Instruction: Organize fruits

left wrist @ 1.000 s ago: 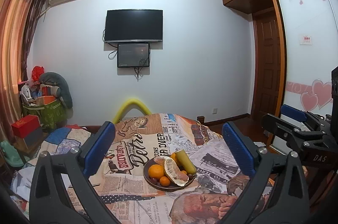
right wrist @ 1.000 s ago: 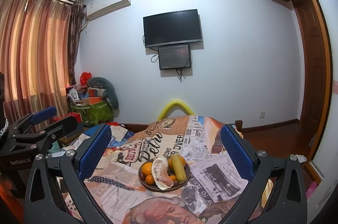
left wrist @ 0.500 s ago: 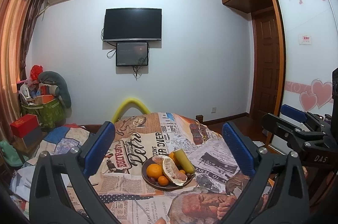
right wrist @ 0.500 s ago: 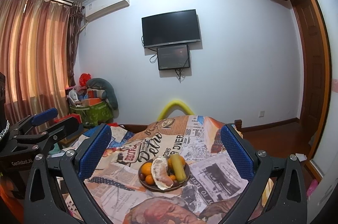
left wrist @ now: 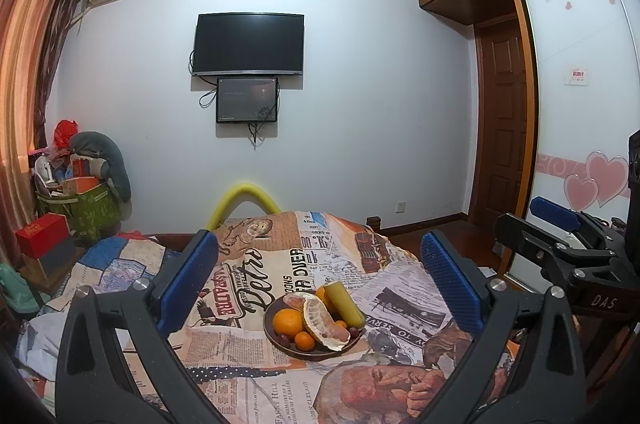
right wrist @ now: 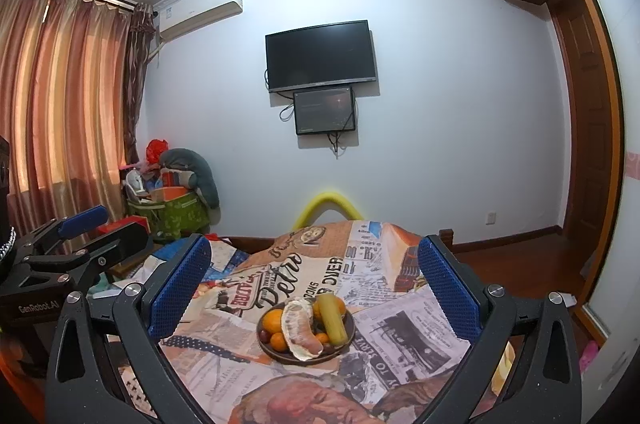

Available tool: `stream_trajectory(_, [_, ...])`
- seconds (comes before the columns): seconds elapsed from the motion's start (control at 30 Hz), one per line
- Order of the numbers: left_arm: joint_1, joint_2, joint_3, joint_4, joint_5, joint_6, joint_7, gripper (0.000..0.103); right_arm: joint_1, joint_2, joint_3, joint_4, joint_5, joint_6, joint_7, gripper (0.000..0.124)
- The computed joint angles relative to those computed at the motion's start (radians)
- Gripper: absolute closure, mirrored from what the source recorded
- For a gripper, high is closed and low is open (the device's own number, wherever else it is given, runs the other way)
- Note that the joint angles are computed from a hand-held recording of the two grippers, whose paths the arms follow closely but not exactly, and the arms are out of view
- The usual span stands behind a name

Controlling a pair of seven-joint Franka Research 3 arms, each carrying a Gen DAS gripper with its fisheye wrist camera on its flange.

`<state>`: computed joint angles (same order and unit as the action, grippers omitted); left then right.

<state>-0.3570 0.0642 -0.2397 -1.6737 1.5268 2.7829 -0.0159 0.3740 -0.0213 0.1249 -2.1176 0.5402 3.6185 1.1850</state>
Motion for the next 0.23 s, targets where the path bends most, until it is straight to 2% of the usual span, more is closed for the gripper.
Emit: stream_trajectory(0.23, [0.001,0.009,0.003,0.006,-0.025,0.008,0.014,0.0,0.0,0.006,-0.001,0.006,0.013,-0.003,-0.012,0.021])
